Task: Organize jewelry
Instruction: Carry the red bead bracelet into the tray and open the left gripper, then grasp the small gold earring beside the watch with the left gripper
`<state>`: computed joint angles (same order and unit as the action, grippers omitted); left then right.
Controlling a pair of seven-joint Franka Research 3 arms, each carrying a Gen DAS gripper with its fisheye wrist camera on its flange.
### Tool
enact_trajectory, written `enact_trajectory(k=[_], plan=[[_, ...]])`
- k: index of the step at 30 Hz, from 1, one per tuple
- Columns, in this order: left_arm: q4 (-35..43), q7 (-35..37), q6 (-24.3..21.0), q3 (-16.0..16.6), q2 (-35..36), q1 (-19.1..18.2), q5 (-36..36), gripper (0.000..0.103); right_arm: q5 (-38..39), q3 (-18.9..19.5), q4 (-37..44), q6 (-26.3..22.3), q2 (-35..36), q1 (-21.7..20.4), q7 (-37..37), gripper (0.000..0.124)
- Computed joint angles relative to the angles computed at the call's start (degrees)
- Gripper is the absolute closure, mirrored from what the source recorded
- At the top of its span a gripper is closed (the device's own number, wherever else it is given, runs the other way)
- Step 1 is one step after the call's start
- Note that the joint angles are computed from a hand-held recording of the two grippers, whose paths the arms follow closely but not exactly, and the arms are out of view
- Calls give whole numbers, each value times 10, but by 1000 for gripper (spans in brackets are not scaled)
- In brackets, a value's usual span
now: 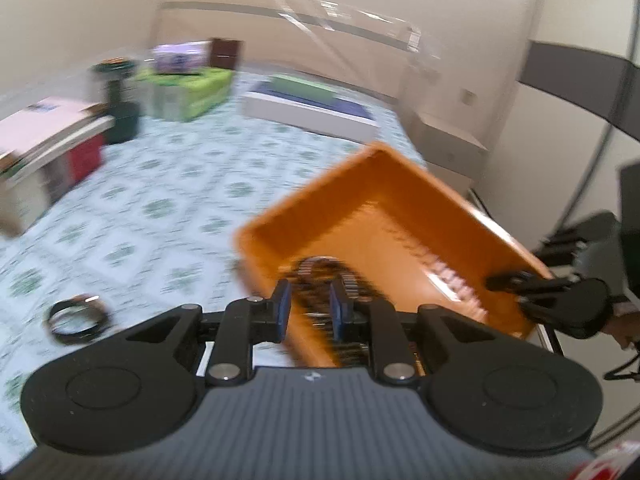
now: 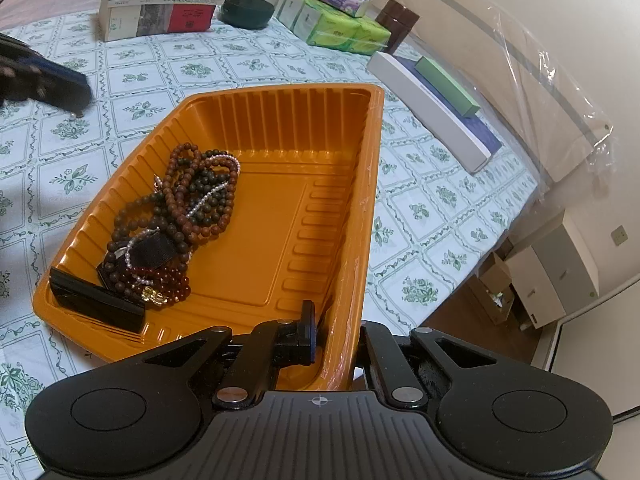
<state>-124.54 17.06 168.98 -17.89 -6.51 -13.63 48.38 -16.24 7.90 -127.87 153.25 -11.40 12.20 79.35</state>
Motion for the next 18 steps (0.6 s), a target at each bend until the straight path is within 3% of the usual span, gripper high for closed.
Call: enact_trajectory(k=[4,9,13,18], plan=[[-60,-66,-40,-6,-60,31,39,78,1,-1,0,0,0,0,-1,119],[-126,-69,-78,-3,-101,46,11,78,-1,0,0,0,1,0,2,119],[-140,-93,-78,-11,-90,65,18,78,-1,0,-2,0,-1,0,1,119],[-109,-146,-70,-20,-40,78,98,78,-2,0,-2,-1,-1,0,2,119]])
